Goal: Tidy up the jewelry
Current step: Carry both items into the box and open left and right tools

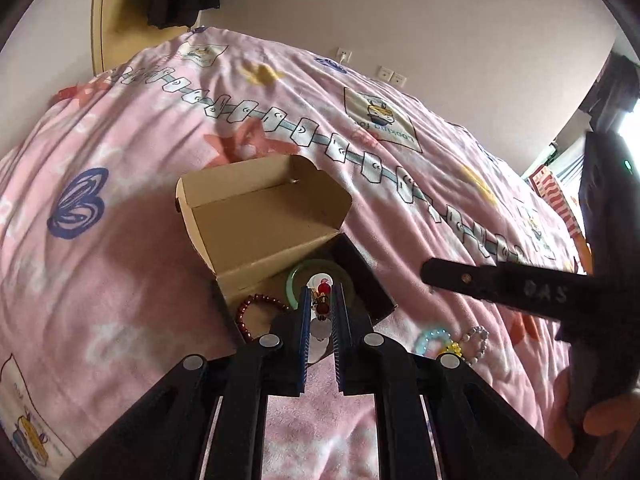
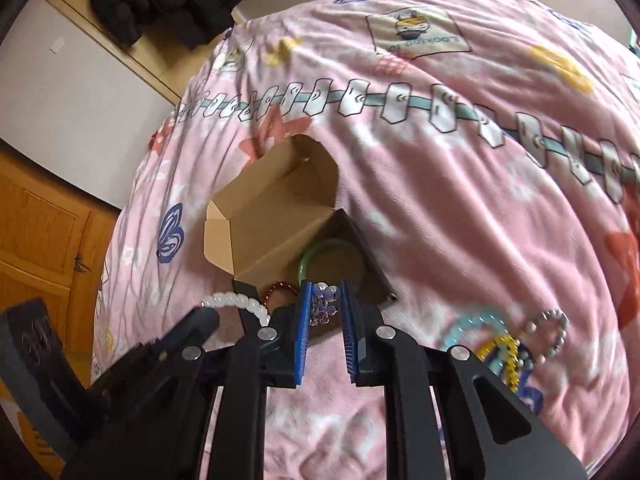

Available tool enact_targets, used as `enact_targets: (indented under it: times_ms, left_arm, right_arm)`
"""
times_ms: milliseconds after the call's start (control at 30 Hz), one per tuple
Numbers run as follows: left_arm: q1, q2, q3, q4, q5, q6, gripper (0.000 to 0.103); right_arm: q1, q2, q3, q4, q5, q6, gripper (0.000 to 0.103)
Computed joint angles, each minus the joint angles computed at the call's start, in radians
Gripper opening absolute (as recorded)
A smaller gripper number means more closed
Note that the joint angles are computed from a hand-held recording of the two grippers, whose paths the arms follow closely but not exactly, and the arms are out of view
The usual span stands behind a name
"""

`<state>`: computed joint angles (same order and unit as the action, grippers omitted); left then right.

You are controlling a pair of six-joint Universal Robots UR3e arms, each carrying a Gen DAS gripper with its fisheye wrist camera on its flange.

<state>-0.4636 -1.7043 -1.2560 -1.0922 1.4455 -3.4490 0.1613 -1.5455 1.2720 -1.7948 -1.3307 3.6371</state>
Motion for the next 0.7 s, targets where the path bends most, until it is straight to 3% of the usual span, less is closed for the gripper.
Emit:
enact_targets:
  times_ms: [333,533,700]
  left_arm:
    - [0.034,0.008,-0.075,0.069,-0.036,-0.031,0.011]
    - [0.049,-0.001,-0.106,0.098,-0.064,-0.046,0.011]
    - [0.029,-0.006,-0.088,0.094,-0.021,-0.044,0.011]
  right_arm:
    - [0.031,0.187,-0.175,0.068,-0.031,-0.004,0.015]
    - [0.029,0.215,-0.165,0.069,-0.028,-0.006,0.015]
    - [0.037,0.220,-0.158,0.065,-0.027,-0.010,0.015]
